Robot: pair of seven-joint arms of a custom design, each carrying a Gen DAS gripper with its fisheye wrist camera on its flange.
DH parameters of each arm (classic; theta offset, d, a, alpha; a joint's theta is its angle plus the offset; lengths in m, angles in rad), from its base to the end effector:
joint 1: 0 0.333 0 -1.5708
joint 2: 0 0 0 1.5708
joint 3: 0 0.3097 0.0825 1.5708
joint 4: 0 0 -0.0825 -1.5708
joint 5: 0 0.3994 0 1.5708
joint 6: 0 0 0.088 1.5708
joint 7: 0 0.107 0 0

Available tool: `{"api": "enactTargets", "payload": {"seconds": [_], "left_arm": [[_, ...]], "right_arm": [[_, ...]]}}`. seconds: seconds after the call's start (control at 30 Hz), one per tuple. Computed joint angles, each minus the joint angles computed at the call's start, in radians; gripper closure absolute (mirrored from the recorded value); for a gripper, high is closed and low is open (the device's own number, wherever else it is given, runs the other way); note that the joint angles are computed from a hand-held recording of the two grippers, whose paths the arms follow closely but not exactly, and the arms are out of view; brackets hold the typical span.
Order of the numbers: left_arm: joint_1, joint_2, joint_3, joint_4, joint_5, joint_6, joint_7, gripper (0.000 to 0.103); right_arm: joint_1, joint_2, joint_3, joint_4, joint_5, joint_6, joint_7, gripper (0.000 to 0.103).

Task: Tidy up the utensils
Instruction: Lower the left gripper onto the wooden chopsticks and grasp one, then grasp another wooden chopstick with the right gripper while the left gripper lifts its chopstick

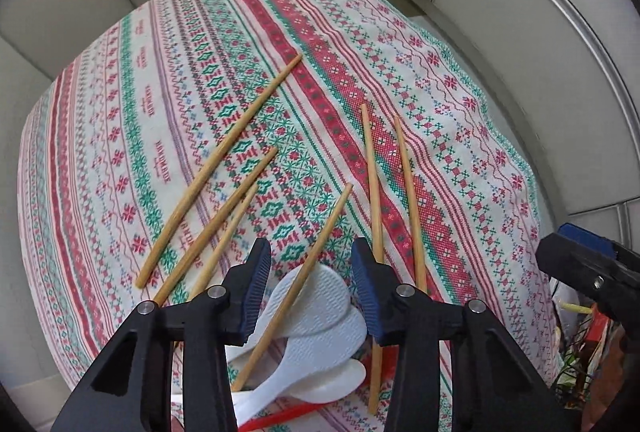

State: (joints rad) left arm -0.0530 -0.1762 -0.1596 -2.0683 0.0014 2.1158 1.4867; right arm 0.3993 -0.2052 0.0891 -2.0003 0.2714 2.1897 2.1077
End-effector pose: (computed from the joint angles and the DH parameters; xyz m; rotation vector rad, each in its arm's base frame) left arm 0.5289 -0.1180 0.5184 -1.9640 2.2370 -0.2400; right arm 0.4780 0.2689 0.5803 -1.7481 2.0540 0.1601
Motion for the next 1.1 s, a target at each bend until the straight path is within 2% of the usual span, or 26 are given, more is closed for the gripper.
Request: {"api": "enactTargets", "payload": {"seconds": [0.07,0.13,0.23,0.3,0.47,0.6,0.77,0.87,0.97,1.03,1.1], "left_arm": [[0.001,0.025,-0.01,0.018,0.047,-0.01,-0.01,0.059],[-0.002,0.045,-0.011,0.031,0.069,-0.023,-0.013,0.064],[-0.008,0.07,-0.008,0.048,0.081,-0.06,0.0,0.076],[-0.012,0.08,-0.009,0.053,0.11,-0.077,0.004,0.091],[-0.018,0.075,-0.008,0.045,0.144,-0.07,-0.006,0.094],[-0.005,-0.019,0.003,-0.008,0.128,-0.027,-0.015,0.097],[0.033,-0.206,0.015,-0.12,0.096,0.076,-0.036,0.097],[0.06,-0.287,0.007,-0.168,0.079,0.109,-0.061,0.097],[0.084,-0.389,0.005,-0.232,0.06,0.144,-0.083,0.098],[0.101,-0.452,0.002,-0.269,0.052,0.162,-0.102,0.098],[0.116,-0.5,0.0,-0.284,0.044,0.173,-0.114,0.098]], "right_arm": [[0.001,0.008,0.002,0.006,-0.004,0.001,-0.001,0.018],[0.003,0.017,0.003,0.013,0.004,0.003,-0.002,0.019],[0.005,0.03,0.007,0.025,0.004,0.007,-0.005,0.019],[0.007,0.035,0.01,0.03,0.001,0.005,-0.009,0.02],[0.005,0.037,0.011,0.03,-0.005,0.004,-0.005,0.02],[0.004,0.034,0.011,0.024,-0.008,0.009,-0.006,0.02],[0.008,0.041,0.017,0.034,-0.031,0.023,-0.02,0.021],[0.012,0.055,0.019,0.043,-0.034,0.042,-0.035,0.025],[0.02,0.077,0.018,0.054,-0.001,0.057,-0.07,0.037],[0.026,0.096,0.021,0.065,0.025,0.071,-0.109,0.049],[0.031,0.117,0.032,0.081,0.008,0.084,-0.136,0.055]]}}
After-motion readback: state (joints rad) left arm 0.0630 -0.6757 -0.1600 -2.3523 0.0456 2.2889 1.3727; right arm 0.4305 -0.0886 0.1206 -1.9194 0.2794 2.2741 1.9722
